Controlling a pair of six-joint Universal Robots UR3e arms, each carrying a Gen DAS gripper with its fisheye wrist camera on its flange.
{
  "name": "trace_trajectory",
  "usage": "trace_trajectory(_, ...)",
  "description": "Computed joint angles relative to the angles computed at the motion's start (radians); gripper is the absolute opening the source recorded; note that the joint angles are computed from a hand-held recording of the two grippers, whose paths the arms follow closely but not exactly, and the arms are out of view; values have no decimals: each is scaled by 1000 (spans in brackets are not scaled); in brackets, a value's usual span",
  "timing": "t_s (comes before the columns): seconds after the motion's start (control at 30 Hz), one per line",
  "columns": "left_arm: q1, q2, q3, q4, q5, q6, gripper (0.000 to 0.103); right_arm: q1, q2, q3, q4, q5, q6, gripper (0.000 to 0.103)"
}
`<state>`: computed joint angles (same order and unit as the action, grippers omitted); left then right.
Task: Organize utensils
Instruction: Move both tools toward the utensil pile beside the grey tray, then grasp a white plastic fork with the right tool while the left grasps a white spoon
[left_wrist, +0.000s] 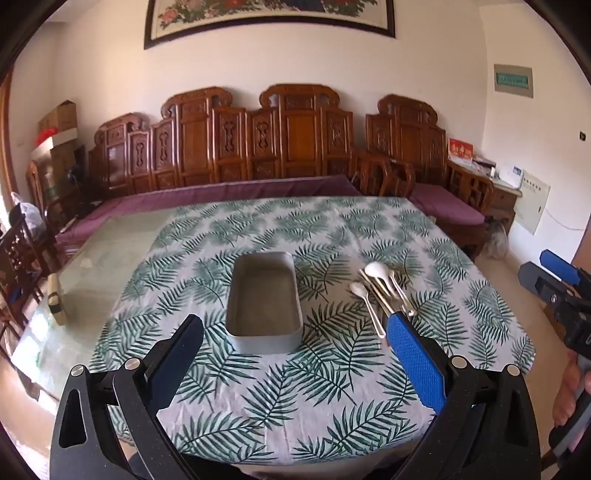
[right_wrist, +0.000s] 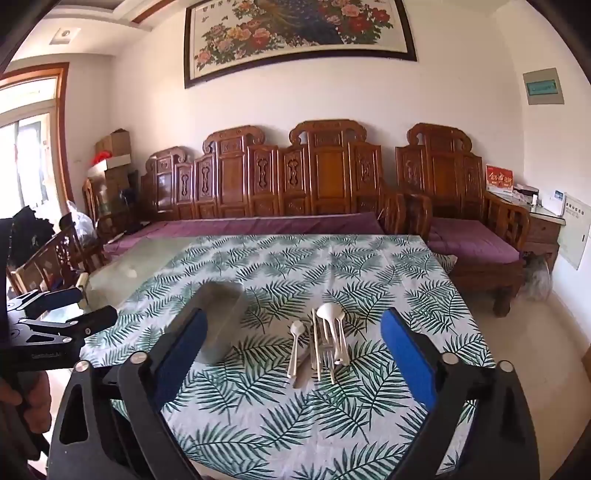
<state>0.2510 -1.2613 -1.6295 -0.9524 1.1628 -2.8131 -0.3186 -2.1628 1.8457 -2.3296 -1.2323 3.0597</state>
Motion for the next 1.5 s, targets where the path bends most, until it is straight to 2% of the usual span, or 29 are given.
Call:
trace_trajectory(0.17,-69,-106,36,47,60,-1,96,-61,84,15,-39,64,-43,78)
trace_trajectory(0.37,-135,-241,124,56,98,1,96,-110,243,3,-100,132,-106,68)
trace_trajectory(0.77,-260,-534,328,51,162,12,96,-71,685,-202,-187,108,-119,46)
trace_trajectory(0.93,-315,-653,394,72,200,10,96,-73,853,-258,-218,84,-143,44)
trace_trajectory(1.17,-367,-844,558,43,204,-19,90,-64,1008,-344,-187,94,-173,37)
trace_trajectory(1.33,-402,-1006,748,-14,225,-39,84,-46,1101,-454,-130,106,-161,33)
trace_trajectory(1.5,-400,-1057,766,-2,195,-74,82,-24,1154,-544,-43,45,-188,28)
